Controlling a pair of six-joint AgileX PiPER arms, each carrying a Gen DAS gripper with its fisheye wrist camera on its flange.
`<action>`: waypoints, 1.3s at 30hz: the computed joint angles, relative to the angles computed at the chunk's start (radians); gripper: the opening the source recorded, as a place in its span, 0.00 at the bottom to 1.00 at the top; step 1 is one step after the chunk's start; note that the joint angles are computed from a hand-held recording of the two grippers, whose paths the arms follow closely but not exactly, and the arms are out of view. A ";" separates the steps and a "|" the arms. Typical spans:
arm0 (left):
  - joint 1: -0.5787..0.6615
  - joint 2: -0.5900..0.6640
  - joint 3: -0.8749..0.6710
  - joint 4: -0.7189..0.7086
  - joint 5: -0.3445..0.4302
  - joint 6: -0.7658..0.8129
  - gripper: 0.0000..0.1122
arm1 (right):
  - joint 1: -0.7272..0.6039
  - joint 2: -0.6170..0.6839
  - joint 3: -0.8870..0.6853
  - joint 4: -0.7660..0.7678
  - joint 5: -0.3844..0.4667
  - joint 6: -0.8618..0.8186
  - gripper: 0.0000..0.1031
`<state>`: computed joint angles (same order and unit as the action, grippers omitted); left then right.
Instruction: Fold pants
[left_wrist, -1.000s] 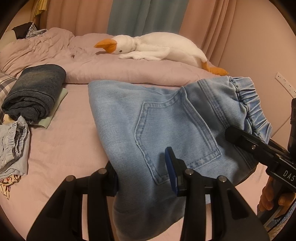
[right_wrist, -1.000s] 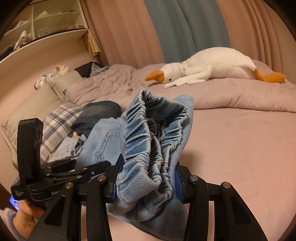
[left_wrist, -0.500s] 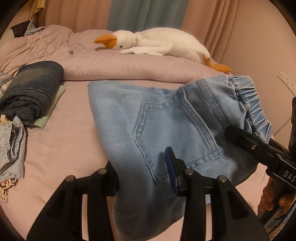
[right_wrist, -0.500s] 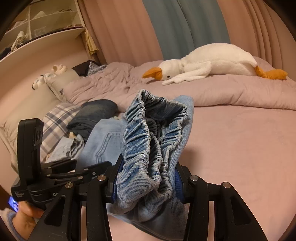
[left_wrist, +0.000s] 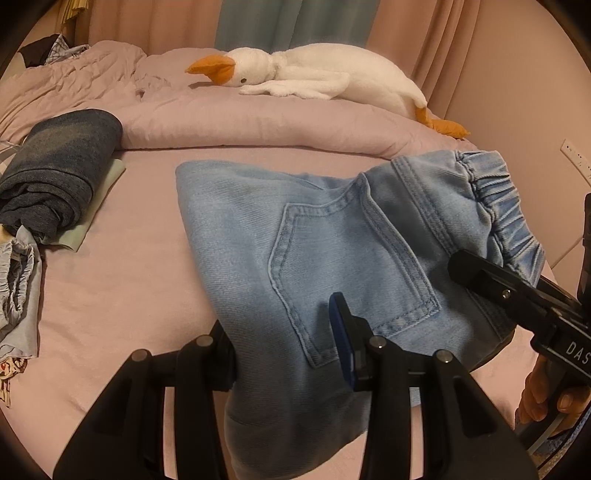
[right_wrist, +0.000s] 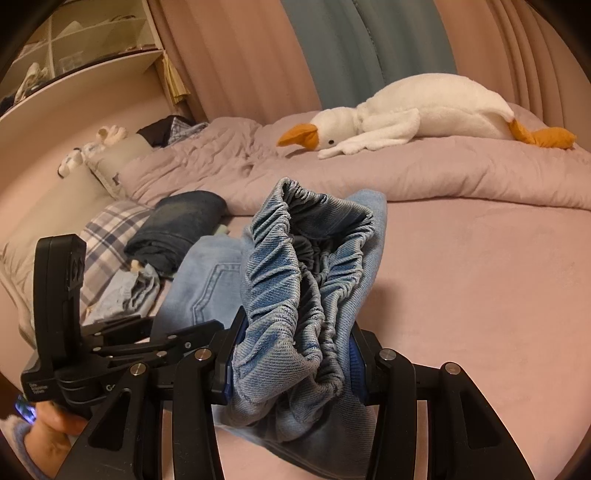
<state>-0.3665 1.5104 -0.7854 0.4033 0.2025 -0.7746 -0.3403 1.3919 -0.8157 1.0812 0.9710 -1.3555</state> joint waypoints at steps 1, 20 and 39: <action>0.000 0.005 -0.001 0.000 -0.002 -0.001 0.36 | 0.002 0.004 0.000 0.000 -0.005 0.001 0.47; 0.036 0.138 -0.051 -0.177 -0.019 0.178 0.36 | 0.051 0.073 0.001 -0.017 -0.069 0.045 0.47; 0.051 0.240 -0.059 0.236 0.014 -0.229 0.68 | 0.002 0.315 -0.085 -0.092 -0.048 0.192 0.53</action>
